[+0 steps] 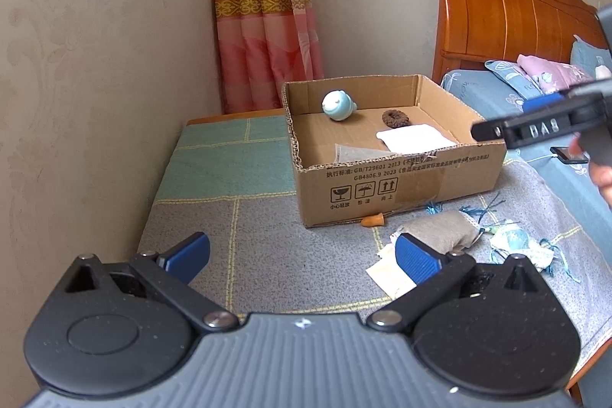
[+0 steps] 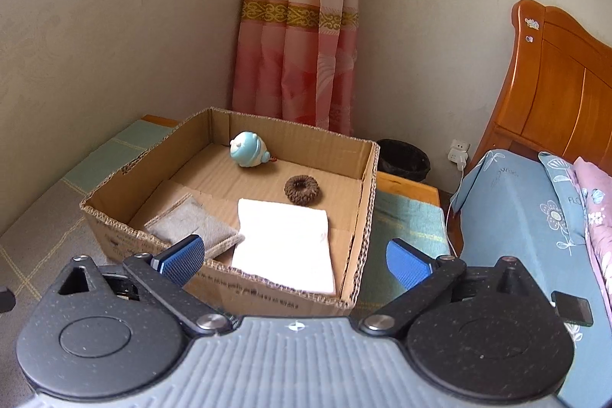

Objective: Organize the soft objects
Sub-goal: 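Move the left gripper to the yellow printed cloth and close on it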

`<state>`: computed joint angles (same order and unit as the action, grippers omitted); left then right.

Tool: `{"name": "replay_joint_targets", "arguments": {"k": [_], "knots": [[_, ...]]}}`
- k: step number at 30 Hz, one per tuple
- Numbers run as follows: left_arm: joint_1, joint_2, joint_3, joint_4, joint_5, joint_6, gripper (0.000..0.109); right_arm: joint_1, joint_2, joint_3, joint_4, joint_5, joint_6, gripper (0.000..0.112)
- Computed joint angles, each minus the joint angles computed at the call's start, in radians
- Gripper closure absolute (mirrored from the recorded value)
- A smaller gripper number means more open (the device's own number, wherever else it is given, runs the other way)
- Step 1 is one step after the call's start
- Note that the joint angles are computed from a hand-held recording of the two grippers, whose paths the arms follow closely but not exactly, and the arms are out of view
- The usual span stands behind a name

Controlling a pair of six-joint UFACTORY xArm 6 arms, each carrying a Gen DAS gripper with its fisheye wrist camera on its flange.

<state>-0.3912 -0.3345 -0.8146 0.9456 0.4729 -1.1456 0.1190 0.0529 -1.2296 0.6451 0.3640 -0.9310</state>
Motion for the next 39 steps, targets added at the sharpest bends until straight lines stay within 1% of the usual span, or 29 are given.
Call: {"name": "replay_joint_targets", "arguments": {"k": [7,10,15,19,25,28,32,36,39], "knots": [[-0.017,0.001,0.006,-0.031,-0.002,0.032,0.006,-0.02,-0.103,0.182,-0.002,-0.013,-0.003,0.009],[-0.025,0.01,0.002,-0.059,0.0,0.057,0.006,-0.028,-0.132,0.243,-0.016,-0.006,0.02,0.009],[-0.038,0.035,-0.014,-0.095,0.006,0.097,0.006,-0.03,-0.156,0.327,-0.055,-0.038,0.044,0.009],[-0.047,0.07,-0.037,-0.131,0.006,0.132,0.006,-0.042,-0.15,0.344,-0.058,-0.028,0.056,0.009],[-0.063,0.144,-0.092,-0.205,0.005,0.213,0.006,-0.053,-0.13,0.344,-0.048,-0.016,0.035,0.009],[-0.07,0.191,-0.13,-0.234,0.002,0.253,0.006,-0.062,-0.127,0.341,0.036,-0.002,-0.035,0.009],[-0.072,0.264,-0.185,-0.291,-0.026,0.327,0.006,-0.06,-0.135,0.355,0.097,-0.016,-0.105,0.009],[-0.071,0.34,-0.237,-0.327,-0.035,0.369,0.006,-0.066,-0.14,0.358,0.133,-0.008,-0.15,0.009],[-0.071,0.371,-0.253,-0.357,-0.018,0.394,0.006,-0.071,-0.144,0.36,0.147,-0.001,-0.172,0.009]]}}
